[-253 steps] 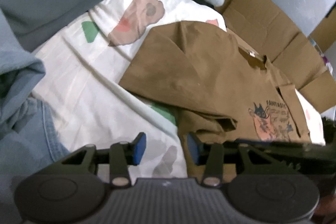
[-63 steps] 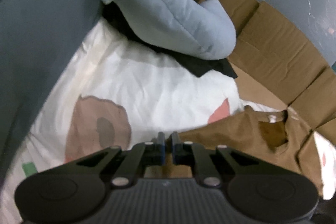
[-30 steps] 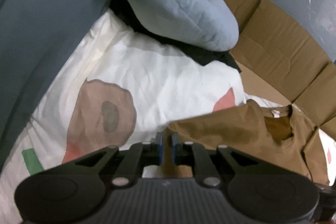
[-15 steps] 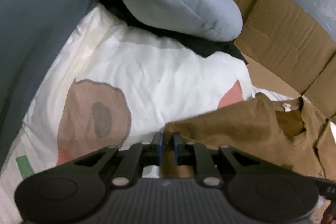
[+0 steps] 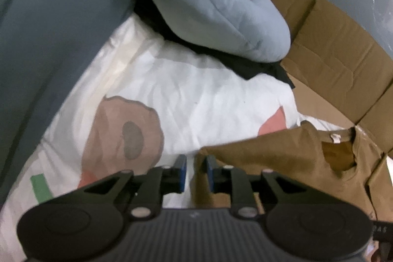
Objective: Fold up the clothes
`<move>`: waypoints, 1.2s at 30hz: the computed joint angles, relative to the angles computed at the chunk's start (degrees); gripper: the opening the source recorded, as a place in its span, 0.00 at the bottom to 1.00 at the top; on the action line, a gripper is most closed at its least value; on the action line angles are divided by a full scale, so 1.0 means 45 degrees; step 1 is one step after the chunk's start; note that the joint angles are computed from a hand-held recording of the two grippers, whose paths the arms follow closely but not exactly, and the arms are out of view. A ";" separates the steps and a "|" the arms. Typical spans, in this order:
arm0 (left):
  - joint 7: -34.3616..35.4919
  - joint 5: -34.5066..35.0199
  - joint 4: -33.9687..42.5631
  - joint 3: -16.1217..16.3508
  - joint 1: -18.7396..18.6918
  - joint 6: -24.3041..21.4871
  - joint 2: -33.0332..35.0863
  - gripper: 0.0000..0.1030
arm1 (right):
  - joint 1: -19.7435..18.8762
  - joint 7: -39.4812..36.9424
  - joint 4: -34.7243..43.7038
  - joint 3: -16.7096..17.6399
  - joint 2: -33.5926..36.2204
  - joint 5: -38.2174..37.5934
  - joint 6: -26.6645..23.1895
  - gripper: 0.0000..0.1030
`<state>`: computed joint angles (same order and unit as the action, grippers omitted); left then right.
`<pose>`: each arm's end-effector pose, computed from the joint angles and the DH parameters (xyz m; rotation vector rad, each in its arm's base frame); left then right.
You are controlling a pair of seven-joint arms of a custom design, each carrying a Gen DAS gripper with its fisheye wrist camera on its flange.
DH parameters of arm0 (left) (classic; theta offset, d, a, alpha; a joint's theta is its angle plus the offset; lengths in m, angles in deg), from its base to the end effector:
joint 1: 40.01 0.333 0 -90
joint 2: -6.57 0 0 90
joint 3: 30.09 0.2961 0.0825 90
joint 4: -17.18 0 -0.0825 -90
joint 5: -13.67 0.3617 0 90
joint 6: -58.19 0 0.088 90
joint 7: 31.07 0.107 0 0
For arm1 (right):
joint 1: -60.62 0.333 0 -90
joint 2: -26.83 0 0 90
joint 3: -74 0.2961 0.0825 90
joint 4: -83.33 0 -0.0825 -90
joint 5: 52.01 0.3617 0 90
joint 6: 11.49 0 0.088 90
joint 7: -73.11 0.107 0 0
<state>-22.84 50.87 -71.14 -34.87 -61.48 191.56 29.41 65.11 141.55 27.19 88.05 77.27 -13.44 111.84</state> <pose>0.6192 -0.2842 0.4582 -2.3305 1.1975 -0.6150 0.7428 0.1964 0.3808 -1.8657 1.4013 0.3960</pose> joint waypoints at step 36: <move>-0.2872 0.1043 -0.4515 -0.2154 -0.1321 -0.0118 -0.3058 0.38 | -0.0289 -0.4997 -0.7480 -0.1109 -0.5273 0.2221 -0.1653 0.30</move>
<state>-35.76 55.56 -91.45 -44.56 -67.42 191.03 15.65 63.81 119.06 -6.47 83.06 53.54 -3.44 104.40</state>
